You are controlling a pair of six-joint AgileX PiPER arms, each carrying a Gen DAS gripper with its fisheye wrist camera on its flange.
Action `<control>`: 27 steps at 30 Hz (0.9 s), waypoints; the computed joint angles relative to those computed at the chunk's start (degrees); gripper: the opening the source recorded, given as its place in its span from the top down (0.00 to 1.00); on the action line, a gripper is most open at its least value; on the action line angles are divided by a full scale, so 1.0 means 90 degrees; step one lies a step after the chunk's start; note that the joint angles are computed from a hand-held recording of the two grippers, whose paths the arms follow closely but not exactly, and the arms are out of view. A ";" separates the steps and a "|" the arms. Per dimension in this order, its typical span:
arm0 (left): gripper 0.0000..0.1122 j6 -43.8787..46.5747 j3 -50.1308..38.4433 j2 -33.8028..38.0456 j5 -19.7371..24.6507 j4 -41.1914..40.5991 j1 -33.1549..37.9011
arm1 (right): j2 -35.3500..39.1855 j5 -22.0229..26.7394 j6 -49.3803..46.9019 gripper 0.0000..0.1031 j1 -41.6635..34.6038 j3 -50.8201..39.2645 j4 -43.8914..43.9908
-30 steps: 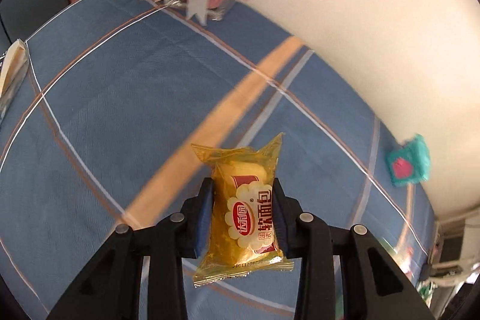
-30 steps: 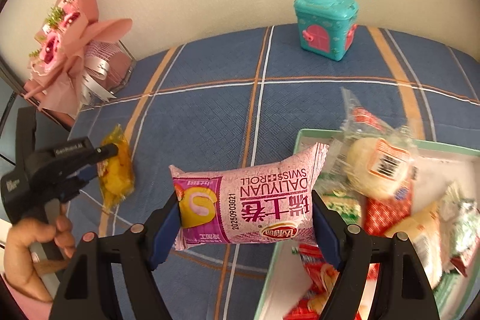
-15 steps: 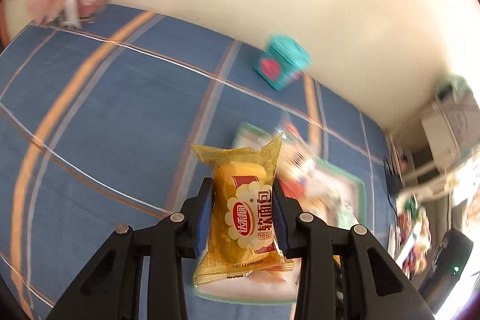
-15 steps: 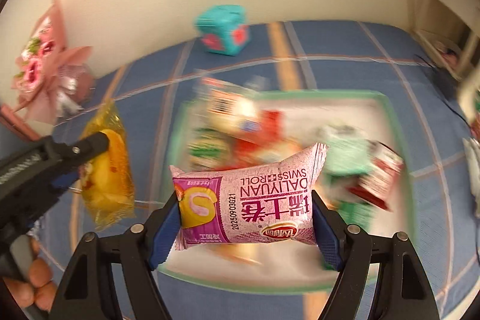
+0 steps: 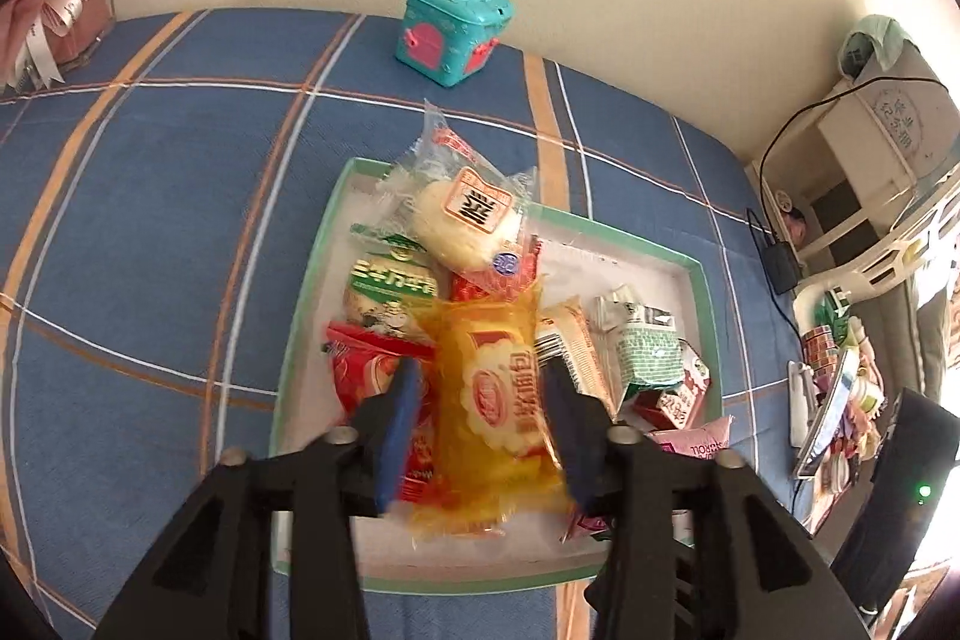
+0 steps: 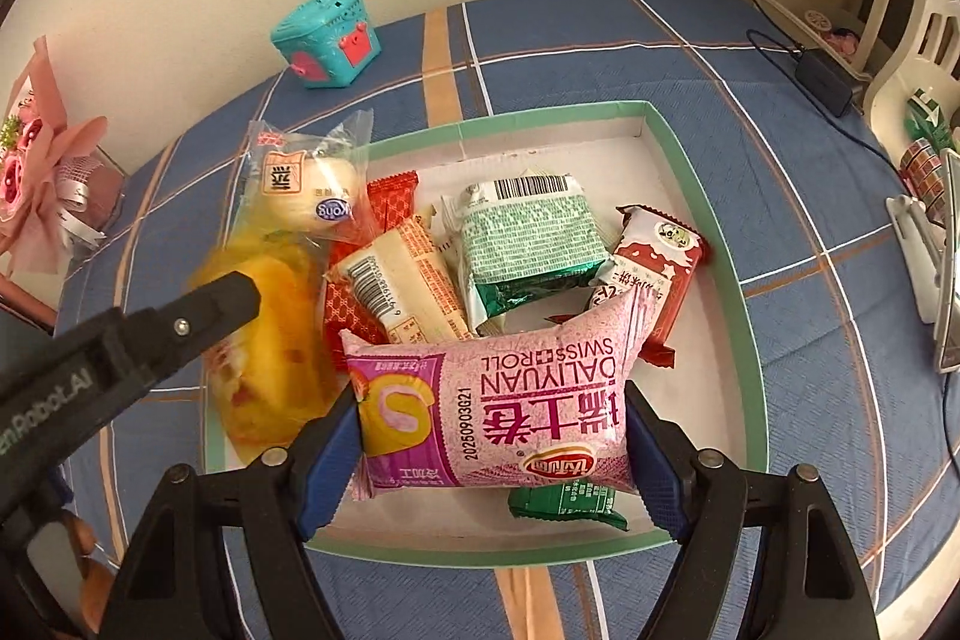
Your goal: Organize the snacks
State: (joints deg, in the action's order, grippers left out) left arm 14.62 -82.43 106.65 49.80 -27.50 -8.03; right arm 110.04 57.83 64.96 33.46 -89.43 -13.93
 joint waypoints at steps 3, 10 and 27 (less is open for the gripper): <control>0.45 -0.0059 0.0200 -0.0208 -0.0127 0.0217 0.0085 | 0.0086 -0.0009 -0.0033 0.20 0.0032 -0.0032 0.0012; 0.18 -0.0726 0.0920 -0.0756 -0.0828 0.1690 0.0137 | 0.0177 -0.0009 0.0142 0.11 0.0202 -0.0083 -0.0234; 0.09 -0.2379 0.2483 -0.2114 -0.1317 0.4098 0.0298 | -0.0294 0.0012 0.1051 0.00 0.1002 0.0437 -0.0798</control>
